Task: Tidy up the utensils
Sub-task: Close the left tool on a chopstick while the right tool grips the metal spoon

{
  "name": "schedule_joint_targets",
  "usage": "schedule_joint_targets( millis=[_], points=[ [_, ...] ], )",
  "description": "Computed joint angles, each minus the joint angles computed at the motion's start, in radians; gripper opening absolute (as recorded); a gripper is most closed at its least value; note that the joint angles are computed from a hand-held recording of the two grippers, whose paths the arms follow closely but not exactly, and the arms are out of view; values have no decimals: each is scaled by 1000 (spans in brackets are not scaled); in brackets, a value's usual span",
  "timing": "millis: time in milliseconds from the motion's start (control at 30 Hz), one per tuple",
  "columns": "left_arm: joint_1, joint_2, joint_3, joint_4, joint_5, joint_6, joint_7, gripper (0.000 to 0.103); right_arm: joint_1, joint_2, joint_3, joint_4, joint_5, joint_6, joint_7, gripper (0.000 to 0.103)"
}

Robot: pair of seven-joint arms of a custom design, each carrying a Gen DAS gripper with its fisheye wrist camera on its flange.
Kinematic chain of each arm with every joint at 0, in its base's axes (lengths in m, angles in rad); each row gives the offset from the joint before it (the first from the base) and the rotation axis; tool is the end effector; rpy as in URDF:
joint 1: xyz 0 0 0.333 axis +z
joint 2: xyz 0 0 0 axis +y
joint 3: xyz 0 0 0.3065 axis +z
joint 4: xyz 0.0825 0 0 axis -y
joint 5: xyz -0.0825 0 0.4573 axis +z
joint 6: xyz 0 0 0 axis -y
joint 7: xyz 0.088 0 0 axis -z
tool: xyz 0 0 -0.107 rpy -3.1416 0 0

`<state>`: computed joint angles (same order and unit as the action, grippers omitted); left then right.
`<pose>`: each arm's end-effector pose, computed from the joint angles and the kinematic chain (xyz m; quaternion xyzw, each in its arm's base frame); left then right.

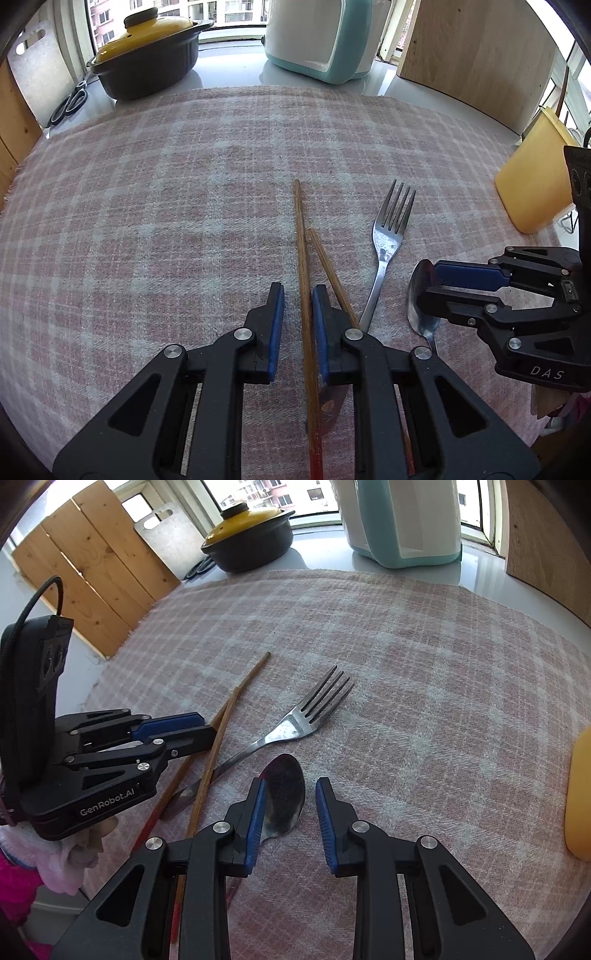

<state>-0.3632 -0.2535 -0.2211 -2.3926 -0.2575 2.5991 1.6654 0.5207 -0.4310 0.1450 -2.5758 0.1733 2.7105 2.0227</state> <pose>0.4690 -0.3047 0.4133 -0.4982 0.8349 -0.2256 0.0631 0.4036 0.3076 0.4215 -0.7061 0.6507 -0.0374 0.2768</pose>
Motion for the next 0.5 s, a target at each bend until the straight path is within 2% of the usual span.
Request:
schedule_joint_targets(
  millis=[133,167,200,233,500],
  points=[
    [5,2,-2,-3,15,16,-11,8,-19,19,25,30,-54,-37,12,25],
    [5,4,-1,-2,14,17,-12,7,-19,22,27,35,-61,-43,11,22],
    [7,4,-2,-1,18,15,-16,6,-19,26,28,40,-66,-51,14,11],
    [7,4,-1,-2,18,16,-16,6,-22,27,32,43,-74,-52,24,8],
    [10,5,3,-5,17,26,-18,5,-6,38,30,67,-87,-65,3,4]
  ],
)
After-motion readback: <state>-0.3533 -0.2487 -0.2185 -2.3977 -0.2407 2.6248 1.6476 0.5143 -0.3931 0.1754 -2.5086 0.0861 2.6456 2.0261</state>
